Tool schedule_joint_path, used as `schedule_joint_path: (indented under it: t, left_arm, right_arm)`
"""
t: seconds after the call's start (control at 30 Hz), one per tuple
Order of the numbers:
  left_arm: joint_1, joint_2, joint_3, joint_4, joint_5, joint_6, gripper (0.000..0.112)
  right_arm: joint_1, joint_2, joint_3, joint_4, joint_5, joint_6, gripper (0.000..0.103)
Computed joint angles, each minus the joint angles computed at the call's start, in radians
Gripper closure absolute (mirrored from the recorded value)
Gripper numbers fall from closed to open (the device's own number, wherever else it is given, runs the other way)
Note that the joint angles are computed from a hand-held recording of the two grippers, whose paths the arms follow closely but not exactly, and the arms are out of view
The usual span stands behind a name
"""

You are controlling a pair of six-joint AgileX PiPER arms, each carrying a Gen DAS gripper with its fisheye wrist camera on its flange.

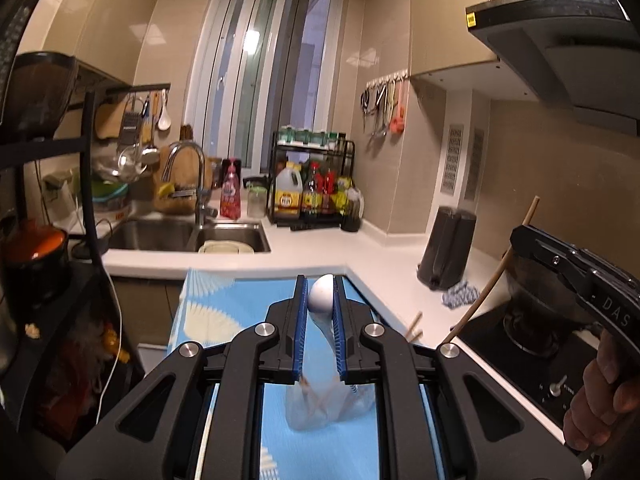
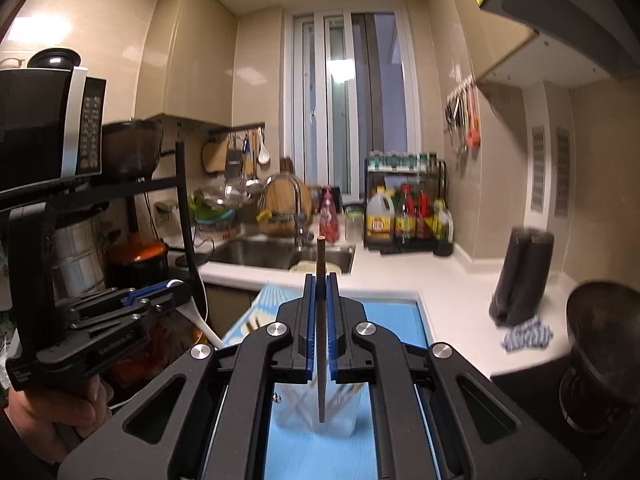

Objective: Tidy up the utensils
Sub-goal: 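Open both tools to drop the spoon and chopstick into the container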

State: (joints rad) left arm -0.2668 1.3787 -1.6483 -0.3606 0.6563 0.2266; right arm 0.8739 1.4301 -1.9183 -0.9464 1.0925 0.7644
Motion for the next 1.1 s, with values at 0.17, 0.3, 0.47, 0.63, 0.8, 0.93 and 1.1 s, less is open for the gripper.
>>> schedule_joint_path:
  t: [0.17, 0.3, 0.47, 0.63, 0.8, 0.93, 1.1]
  left_arm:
    - [-0.015, 0.089, -0.045, 0.02, -0.046, -0.011, 0.1]
    - [-0.027, 0.141, -0.015, 0.043, -0.087, 0.006, 0.1]
    - [-0.023, 0.197, -0.008, 0.022, -0.097, 0.058, 0.1]
    - [-0.029, 0.248, -0.026, 0.048, -0.083, 0.065, 0.1]
    - [-0.038, 0.275, -0.027, 0.055, -0.058, 0.059, 0.1]
    - [-0.052, 0.261, -0.005, 0.072, -0.066, 0.056, 0.077]
    - [-0.049, 0.172, 0.05, 0.036, -0.107, 0.087, 0.065]
  right_arm:
    - [-0.106, 0.116, -0.152, 0.067, -0.055, -0.077, 0.098]
    - [-0.173, 0.156, -0.103, 0.094, -0.106, -0.062, 0.098]
    - [-0.241, 0.162, 0.029, 0.128, -0.197, 0.006, 0.098]
    - [-0.283, 0.181, 0.095, 0.177, -0.23, 0.019, 0.098]
    - [-0.303, 0.198, 0.124, 0.246, -0.226, -0.025, 0.097]
    - [-0.304, 0.195, 0.141, 0.279, -0.196, -0.034, 0.087]
    - [-0.267, 0.124, 0.209, 0.202, -0.168, 0.031, 0.071]
